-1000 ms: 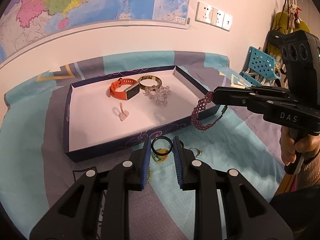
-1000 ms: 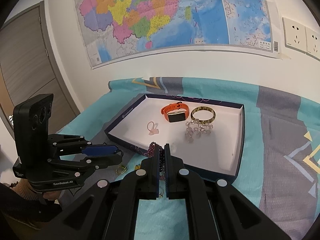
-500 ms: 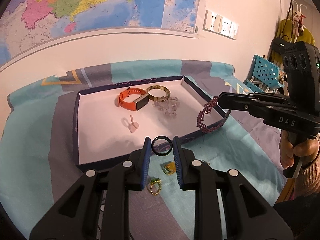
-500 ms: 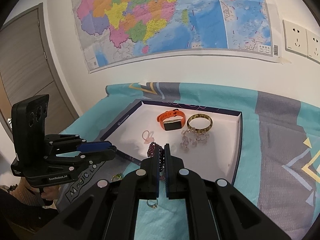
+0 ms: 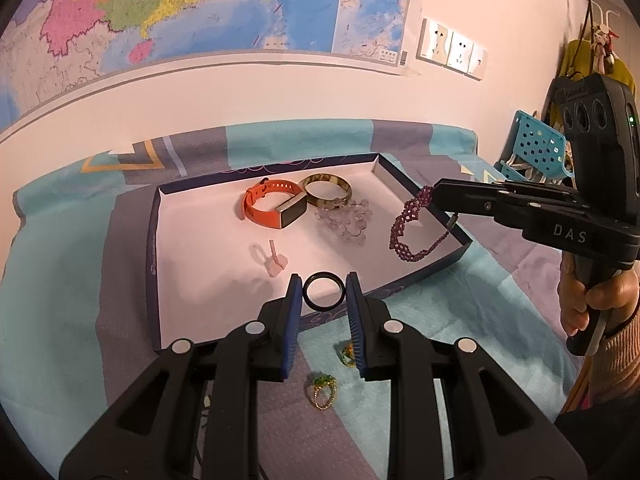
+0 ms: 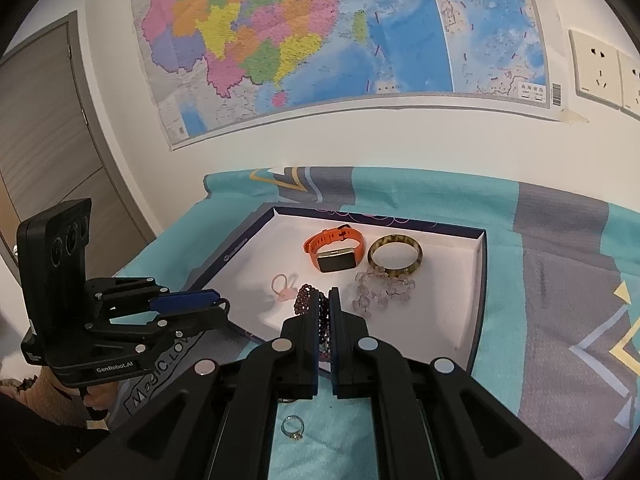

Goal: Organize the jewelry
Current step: 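Carry black ring and beaded bracelet with both tools over the box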

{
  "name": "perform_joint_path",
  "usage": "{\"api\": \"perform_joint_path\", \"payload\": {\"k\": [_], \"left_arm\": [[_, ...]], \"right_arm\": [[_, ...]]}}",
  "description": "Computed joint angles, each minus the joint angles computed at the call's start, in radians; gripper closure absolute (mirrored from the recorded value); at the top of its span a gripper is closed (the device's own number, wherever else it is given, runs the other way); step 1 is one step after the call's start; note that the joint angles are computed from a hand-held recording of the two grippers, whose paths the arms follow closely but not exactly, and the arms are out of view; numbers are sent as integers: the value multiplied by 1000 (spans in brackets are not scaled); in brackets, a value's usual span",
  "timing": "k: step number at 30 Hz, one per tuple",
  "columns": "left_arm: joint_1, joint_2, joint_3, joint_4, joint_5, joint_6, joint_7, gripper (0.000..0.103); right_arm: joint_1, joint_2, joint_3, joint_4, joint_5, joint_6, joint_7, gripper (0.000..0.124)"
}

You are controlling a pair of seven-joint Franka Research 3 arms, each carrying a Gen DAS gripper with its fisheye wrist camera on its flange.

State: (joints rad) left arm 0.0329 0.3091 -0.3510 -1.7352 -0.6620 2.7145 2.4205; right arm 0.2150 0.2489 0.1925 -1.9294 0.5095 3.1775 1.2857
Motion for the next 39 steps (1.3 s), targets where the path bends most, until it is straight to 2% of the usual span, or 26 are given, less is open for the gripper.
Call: {"api": "perform_joint_path", "payload": {"k": [12, 19, 39], "left_arm": [[-11, 67, 3, 70, 113, -3, -95, 80], [-16, 109, 1, 113, 203, -5, -162, 80], [-39, 217, 5, 243, 384, -66, -306, 80]], "right_arm": [[-15, 48, 4, 68, 13, -39, 2, 121], [4, 80, -33, 109, -2, -79, 31, 121], [-49, 164, 10, 222, 88, -169, -28, 121]]}}
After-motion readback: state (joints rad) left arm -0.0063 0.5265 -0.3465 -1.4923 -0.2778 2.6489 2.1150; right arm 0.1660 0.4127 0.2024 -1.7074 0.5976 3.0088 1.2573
